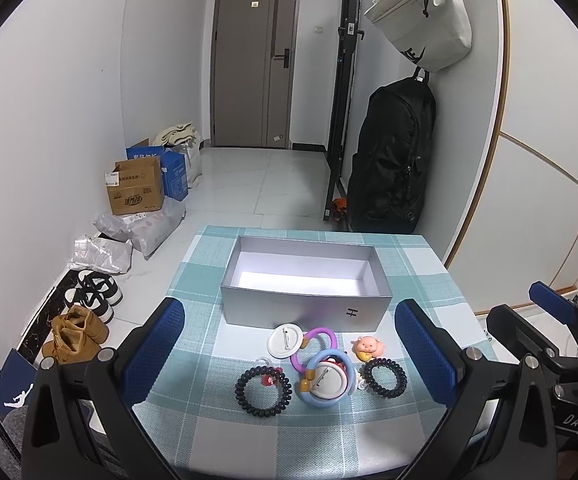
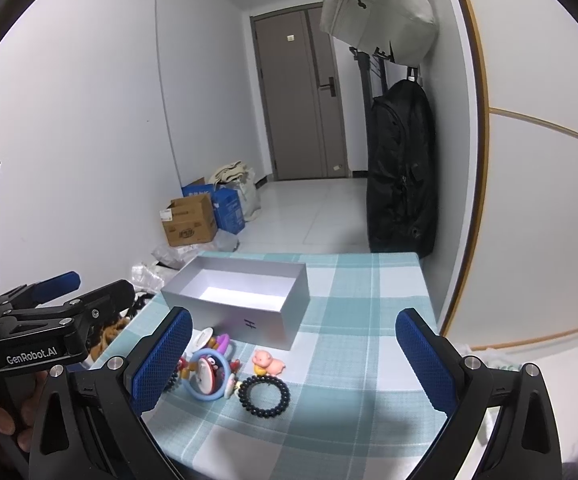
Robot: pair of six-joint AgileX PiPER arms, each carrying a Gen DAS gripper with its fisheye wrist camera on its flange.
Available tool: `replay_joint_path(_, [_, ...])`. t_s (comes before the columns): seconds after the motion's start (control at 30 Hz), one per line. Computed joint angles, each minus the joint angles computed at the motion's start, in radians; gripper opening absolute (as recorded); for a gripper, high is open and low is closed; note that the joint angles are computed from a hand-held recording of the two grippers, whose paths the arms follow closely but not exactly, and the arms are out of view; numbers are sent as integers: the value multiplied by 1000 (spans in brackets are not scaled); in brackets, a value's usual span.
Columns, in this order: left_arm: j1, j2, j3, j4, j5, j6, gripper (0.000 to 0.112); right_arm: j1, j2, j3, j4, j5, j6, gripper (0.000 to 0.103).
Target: Organize jewelry
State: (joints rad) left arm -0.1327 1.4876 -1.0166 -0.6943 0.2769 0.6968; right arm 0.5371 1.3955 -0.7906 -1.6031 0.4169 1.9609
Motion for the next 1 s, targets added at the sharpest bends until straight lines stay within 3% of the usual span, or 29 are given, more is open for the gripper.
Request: replay_joint_path(1.0, [6, 25, -16, 15, 37, -22, 102, 0, 13, -7, 0, -4, 8, 103])
